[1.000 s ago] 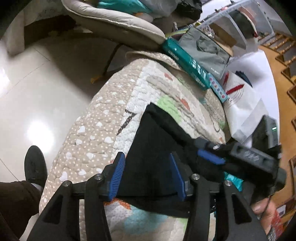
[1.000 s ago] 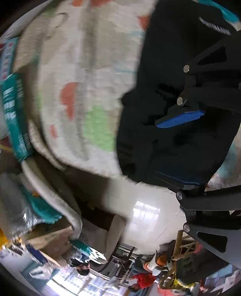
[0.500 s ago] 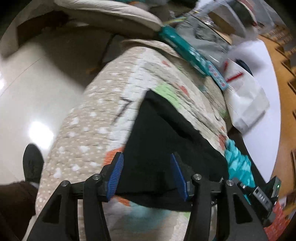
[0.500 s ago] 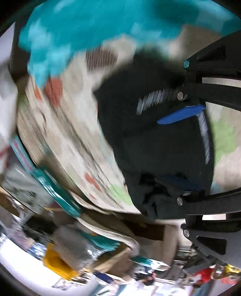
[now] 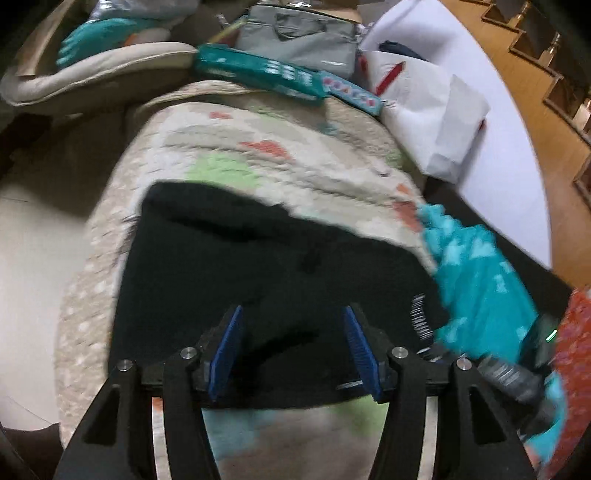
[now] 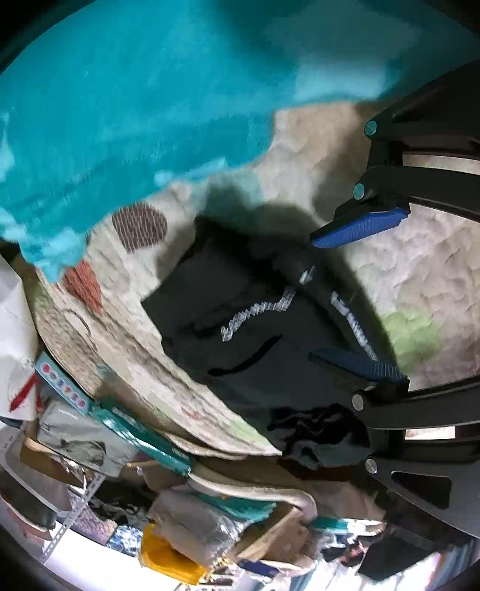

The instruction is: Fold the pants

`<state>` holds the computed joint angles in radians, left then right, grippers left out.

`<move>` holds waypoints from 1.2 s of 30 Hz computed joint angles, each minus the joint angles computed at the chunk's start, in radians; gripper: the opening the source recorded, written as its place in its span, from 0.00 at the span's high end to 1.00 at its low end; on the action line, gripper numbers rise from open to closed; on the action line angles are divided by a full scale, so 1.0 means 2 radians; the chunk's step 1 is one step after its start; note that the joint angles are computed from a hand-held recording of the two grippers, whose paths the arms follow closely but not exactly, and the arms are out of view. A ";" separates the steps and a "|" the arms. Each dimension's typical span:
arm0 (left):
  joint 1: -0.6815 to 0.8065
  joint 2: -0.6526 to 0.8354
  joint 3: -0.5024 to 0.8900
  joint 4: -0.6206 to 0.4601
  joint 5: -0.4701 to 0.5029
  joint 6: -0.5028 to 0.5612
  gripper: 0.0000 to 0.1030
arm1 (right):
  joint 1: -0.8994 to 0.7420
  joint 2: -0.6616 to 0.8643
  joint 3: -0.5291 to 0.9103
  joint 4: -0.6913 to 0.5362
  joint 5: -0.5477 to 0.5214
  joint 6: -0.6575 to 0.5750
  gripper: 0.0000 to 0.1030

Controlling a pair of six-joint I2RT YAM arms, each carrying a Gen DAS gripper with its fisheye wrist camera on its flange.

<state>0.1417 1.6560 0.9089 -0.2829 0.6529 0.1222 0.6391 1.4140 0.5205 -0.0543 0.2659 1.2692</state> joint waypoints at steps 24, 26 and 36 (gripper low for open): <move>-0.339 0.540 0.839 -0.509 -0.132 0.103 0.33 | -0.064 0.089 -0.008 0.146 -0.014 -0.058 0.39; -0.347 0.503 0.766 -0.467 -0.157 0.115 0.54 | -0.066 0.091 0.001 0.136 -0.020 -0.071 0.39; -0.318 0.339 0.510 -0.346 -0.134 0.130 1.00 | -0.025 0.073 0.067 0.057 0.030 -0.162 0.79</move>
